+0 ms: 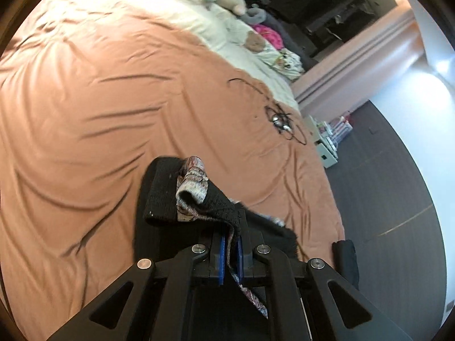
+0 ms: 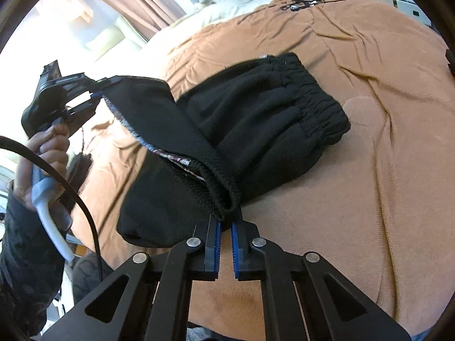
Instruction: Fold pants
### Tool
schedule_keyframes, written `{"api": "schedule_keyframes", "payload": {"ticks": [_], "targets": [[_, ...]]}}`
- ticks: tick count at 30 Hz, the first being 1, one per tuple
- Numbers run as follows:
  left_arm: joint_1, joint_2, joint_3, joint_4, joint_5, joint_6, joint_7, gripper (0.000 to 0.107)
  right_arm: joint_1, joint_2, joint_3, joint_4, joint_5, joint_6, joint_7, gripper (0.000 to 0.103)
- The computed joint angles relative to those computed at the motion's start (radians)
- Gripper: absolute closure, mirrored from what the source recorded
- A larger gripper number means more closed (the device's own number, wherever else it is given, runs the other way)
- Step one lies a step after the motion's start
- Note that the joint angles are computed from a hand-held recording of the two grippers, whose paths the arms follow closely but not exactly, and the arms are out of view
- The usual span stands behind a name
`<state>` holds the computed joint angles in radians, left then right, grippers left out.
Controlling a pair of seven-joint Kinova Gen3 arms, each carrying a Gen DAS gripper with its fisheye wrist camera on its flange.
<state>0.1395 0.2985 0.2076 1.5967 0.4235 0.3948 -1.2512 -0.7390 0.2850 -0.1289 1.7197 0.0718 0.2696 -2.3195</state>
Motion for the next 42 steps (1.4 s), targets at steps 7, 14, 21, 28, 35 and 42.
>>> {"api": "schedule_keyframes", "payload": {"ticks": [7,14,21,28,35,42], "targets": [[0.036,0.069,-0.002,-0.153,-0.053,0.069,-0.009,0.101,0.087,-0.034,-0.072,0.084,-0.08,-0.107,0.06,0.1],[0.064,0.15,0.001,-0.291,-0.076,0.142,-0.013,0.101,0.237,-0.055,-0.204,0.144,-0.209,-0.173,0.171,0.1],[0.112,0.245,-0.005,-0.448,-0.11,0.229,-0.006,0.101,0.359,-0.079,-0.305,0.202,-0.288,-0.213,0.222,0.1],[0.169,0.372,-0.024,-0.643,-0.154,0.349,0.023,0.101,0.485,-0.075,-0.421,0.236,-0.331,-0.226,0.253,0.1],[0.222,0.51,-0.045,-0.865,-0.196,0.503,0.055,0.101,0.636,-0.049,-0.575,0.263,-0.348,-0.242,0.256,0.1],[0.241,0.546,-0.066,-0.915,-0.213,0.558,0.095,0.046,0.693,-0.04,-0.639,0.265,-0.342,-0.237,0.248,0.1]]}}
